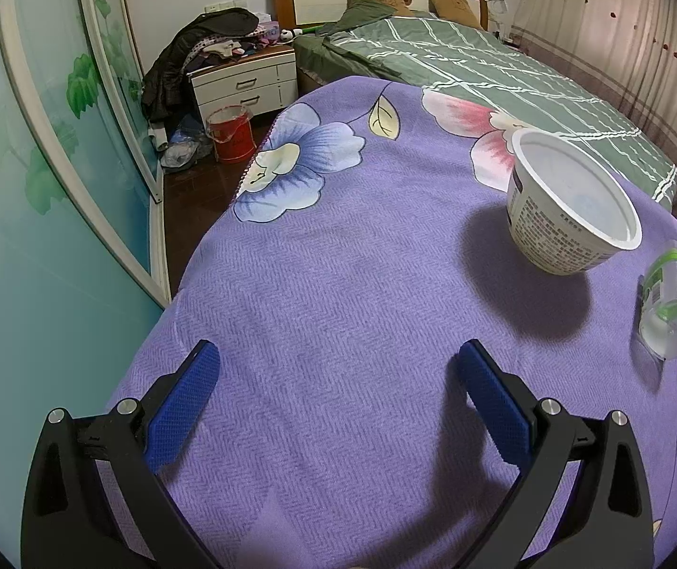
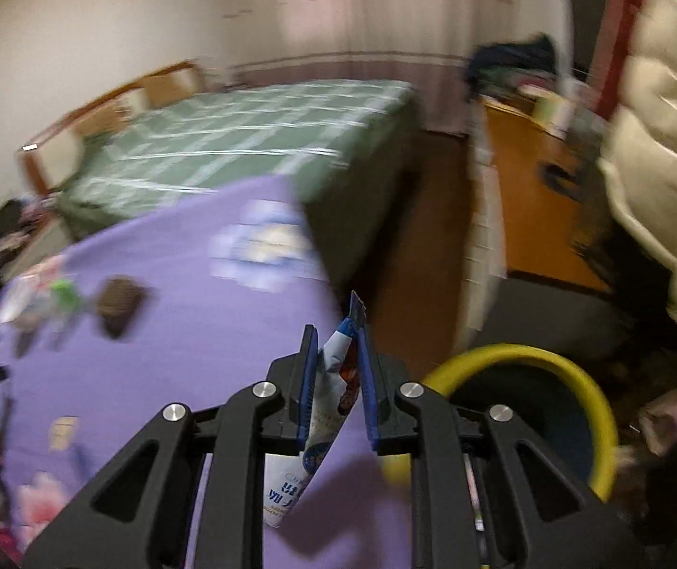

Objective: Collect trash
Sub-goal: 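Grasp the white paper packet with the right gripper, drop it into the yellow bin, then move the left gripper to the white plastic bowl and grasp its rim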

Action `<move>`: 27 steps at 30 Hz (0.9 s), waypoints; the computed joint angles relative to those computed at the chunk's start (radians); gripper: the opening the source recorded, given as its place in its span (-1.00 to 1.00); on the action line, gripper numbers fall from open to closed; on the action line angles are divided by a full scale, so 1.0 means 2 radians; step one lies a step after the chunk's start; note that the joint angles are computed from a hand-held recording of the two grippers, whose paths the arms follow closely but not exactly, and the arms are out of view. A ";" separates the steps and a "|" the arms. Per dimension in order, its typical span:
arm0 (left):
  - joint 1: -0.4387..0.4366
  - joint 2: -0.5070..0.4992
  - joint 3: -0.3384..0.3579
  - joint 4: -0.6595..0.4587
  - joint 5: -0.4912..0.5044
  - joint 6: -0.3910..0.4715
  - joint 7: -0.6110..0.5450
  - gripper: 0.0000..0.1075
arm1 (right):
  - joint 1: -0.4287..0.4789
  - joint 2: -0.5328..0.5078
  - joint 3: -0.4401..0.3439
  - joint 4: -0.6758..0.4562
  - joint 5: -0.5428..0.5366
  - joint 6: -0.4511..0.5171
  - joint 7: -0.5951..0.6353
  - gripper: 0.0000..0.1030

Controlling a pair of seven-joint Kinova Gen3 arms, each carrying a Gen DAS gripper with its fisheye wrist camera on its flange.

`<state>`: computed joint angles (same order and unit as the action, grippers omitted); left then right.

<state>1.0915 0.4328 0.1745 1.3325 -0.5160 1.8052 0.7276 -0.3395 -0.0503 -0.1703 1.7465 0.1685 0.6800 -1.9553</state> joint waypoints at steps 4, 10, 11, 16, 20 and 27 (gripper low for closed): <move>0.004 -0.001 0.001 0.002 -0.008 -0.005 -0.001 0.83 | 0.033 0.011 0.027 0.018 0.021 0.006 -0.010 -0.67; 0.022 -0.004 0.005 0.009 -0.045 -0.029 0.001 0.83 | 0.061 0.037 0.048 0.022 0.013 0.009 0.011 -0.46; 0.024 -0.004 0.005 0.009 -0.049 -0.032 0.001 0.83 | 0.064 0.036 0.045 0.024 0.017 0.006 0.005 -0.37; 0.030 0.004 0.004 -0.004 -0.068 -0.039 -0.020 0.83 | 0.044 0.019 0.030 0.023 0.003 -0.008 0.010 -0.32; 0.030 0.019 0.000 -0.029 -0.073 -0.033 -0.057 0.83 | 0.004 0.027 0.001 0.001 -0.029 -0.027 0.035 -0.20; 0.038 0.047 -0.023 -0.100 -0.073 0.011 -0.117 0.83 | -0.069 0.083 -0.034 -0.052 -0.098 -0.046 0.100 -0.20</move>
